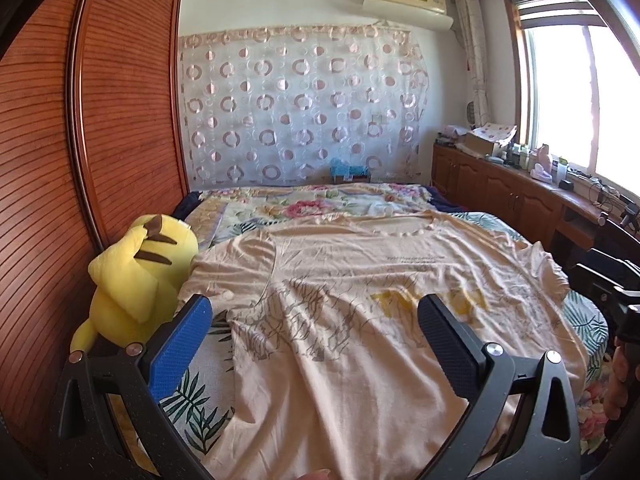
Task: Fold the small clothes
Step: 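Grasp the peach T-shirt's side edge with the left gripper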
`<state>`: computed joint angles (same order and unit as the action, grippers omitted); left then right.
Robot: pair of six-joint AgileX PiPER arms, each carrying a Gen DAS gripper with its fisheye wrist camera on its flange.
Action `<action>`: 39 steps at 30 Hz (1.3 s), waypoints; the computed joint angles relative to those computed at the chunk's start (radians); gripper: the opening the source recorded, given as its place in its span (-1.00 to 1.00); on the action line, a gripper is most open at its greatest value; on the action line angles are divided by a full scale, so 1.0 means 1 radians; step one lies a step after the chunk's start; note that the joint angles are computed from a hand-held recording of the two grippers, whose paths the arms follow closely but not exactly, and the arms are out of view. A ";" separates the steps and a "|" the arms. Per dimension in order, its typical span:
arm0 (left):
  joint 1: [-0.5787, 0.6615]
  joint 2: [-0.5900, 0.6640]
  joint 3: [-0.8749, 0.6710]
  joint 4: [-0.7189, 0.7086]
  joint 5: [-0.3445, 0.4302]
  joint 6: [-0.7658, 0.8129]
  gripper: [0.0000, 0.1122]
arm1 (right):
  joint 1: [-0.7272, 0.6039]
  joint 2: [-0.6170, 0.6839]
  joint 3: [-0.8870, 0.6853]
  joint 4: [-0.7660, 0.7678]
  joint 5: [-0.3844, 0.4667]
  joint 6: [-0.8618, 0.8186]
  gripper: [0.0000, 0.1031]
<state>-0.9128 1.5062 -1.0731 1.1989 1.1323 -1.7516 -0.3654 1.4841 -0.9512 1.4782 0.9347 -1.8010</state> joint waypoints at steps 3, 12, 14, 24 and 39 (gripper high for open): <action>0.050 -0.014 0.036 -0.012 -0.040 -0.002 0.83 | 0.017 0.007 -0.016 -0.019 -0.007 0.012 1.00; 0.177 -0.048 0.132 -0.008 -0.135 -0.008 0.83 | 0.091 0.065 -0.074 -0.041 -0.060 0.002 1.00; 0.216 -0.044 0.146 -0.009 -0.169 0.003 0.83 | 0.119 0.098 -0.105 -0.060 -0.082 0.023 1.00; 0.514 -0.113 0.249 -0.052 -0.458 0.159 0.83 | 0.230 0.264 -0.329 -0.347 -0.108 0.302 0.60; 0.920 0.095 0.061 -0.769 -0.714 1.014 0.09 | 0.303 0.325 -0.423 -0.494 -0.184 0.423 0.54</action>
